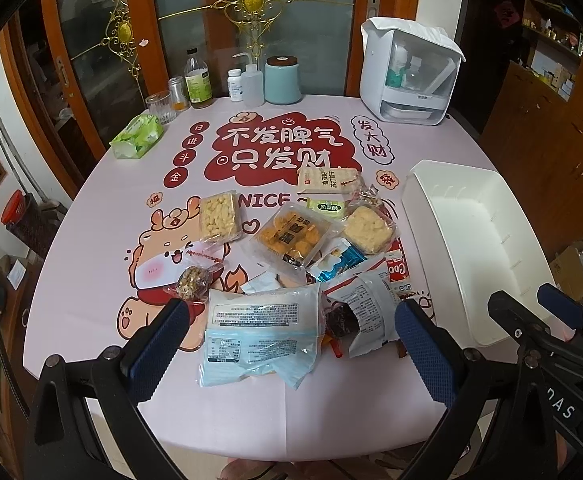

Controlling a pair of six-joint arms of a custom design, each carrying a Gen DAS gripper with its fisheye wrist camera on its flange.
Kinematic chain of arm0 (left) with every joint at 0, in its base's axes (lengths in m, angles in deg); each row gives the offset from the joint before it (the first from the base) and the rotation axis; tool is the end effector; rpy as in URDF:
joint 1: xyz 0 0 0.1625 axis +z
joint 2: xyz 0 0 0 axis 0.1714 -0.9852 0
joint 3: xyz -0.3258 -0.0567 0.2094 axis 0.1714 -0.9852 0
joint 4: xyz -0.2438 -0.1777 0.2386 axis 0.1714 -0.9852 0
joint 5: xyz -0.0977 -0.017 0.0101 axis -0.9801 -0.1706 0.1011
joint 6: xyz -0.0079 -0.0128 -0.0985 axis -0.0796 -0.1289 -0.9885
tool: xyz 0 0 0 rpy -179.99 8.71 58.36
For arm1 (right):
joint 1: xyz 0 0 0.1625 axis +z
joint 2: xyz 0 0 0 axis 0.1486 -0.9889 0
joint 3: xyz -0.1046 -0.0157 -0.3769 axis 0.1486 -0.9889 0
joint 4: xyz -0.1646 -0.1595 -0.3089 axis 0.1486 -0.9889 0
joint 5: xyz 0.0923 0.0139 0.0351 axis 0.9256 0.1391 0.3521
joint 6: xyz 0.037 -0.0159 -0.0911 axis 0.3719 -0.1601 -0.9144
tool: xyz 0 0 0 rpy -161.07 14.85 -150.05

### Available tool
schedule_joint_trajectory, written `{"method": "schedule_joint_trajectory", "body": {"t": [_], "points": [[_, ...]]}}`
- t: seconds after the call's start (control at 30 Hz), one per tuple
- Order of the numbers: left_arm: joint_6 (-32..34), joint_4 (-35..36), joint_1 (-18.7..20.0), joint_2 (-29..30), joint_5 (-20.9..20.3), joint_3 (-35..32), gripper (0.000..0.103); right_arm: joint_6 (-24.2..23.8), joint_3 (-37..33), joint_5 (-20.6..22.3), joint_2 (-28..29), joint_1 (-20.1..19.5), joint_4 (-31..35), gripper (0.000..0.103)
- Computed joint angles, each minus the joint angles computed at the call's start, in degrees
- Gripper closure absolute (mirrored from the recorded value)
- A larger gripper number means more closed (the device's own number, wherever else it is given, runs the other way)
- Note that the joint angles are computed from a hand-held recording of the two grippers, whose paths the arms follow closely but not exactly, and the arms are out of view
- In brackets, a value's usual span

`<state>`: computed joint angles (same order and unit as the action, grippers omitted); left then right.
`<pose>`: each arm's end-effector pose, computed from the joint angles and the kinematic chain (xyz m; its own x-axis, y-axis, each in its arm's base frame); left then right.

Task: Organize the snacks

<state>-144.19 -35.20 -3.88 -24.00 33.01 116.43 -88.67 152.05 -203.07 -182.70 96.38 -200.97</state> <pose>-0.4229 -0.2421 0.0819 -0.6944 -0.2387 -0.6788 0.2721 0.7862 -0.5548 0.1559 -0.2914 0.3451 -0.7383 -0.2073 0.6418 -0.5010 0.8057 -0.3161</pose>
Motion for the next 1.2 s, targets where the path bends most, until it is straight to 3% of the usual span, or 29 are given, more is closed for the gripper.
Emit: {"method": "schedule_joint_trajectory", "body": {"t": [0.4,0.67,0.97,1.2], "points": [[-0.5,0.7,0.3,-1.3,-0.6,1.0,0.001,1.8,-0.7,0.3,2.9,1.4,0.5,0.031],[-2.3,4.1,0.4,-5.1,-0.5,2.3,0.001,5.7,-0.7,-1.5,7.0,5.9,-2.1,0.031],[-0.7,6.4,1.2,-15.2,2.5,7.1,0.001,13.8,-2.7,-4.4,14.1,11.9,-3.0,0.031],[0.5,12.2,2.8,-26.3,4.0,11.7,0.001,20.9,-3.9,-3.6,18.9,12.6,-0.5,0.031]]}}
